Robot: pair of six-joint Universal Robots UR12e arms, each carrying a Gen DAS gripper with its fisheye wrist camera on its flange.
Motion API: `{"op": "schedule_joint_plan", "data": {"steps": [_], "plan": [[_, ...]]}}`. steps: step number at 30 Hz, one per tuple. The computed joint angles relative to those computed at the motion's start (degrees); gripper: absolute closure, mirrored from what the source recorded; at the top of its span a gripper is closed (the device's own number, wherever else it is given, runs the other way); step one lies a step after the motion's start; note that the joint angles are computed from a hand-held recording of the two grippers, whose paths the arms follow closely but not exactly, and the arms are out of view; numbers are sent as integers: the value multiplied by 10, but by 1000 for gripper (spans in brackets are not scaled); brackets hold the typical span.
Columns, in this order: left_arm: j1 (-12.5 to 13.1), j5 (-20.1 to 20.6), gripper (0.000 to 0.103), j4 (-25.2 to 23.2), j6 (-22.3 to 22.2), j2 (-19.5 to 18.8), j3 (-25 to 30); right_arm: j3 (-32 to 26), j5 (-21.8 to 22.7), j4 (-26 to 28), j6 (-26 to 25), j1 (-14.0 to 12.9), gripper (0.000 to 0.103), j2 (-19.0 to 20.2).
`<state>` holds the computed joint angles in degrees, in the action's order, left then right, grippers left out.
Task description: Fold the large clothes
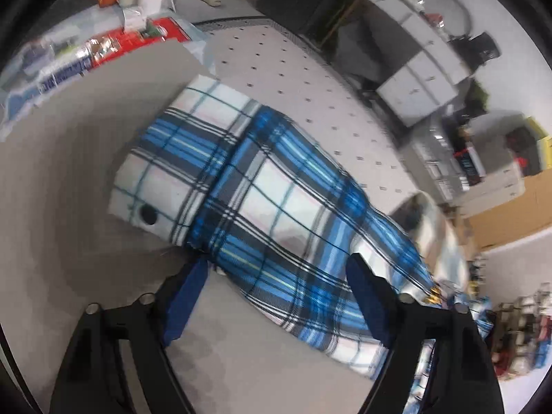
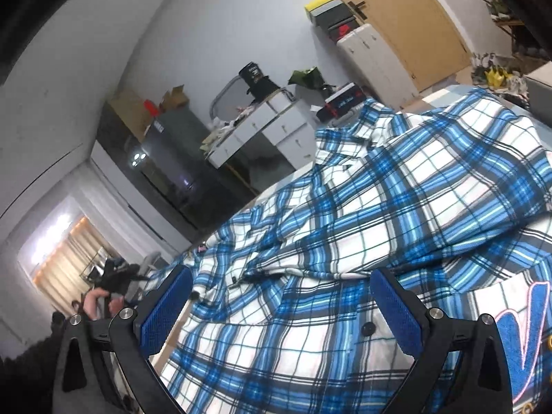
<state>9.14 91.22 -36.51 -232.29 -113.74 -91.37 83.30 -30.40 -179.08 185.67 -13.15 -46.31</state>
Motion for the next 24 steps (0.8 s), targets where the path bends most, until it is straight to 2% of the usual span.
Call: {"op": "schedule_joint_plan", "data": {"steps": [2, 3, 5, 7, 10, 15, 18, 21, 22, 24], "plan": [[-9, 57, 94, -77, 16, -10, 32, 3, 0, 4, -7, -1, 0, -2], [-8, 59, 99, -84, 15, -12, 35, 3, -1, 3, -6, 0, 0, -2], [-3, 47, 102, -64, -4, -8, 24, -3, 1, -4, 4, 0, 0, 2], [-2, 55, 103, -61, -7, -6, 21, -5, -2, -8, 7, 1, 0, 4], [-11, 92, 103, -64, 12, -10, 32, -9, -2, -7, 2, 3, 0, 6], [-32, 161, 103, 4, 61, 5, 28, -9, -4, -14, -2, 4, 0, 7], [-48, 182, 103, 63, 109, 14, 30, -10, -1, -15, -3, 4, 0, 8], [-72, 205, 103, 122, 181, 16, 44, -11, 0, -25, 2, 4, 0, 9], [-81, 208, 103, 143, 206, 15, 51, -10, -1, -28, 2, 4, 0, 9], [-101, 185, 103, 186, 262, 11, 68, -10, -2, -31, 1, 5, 0, 9]]}}
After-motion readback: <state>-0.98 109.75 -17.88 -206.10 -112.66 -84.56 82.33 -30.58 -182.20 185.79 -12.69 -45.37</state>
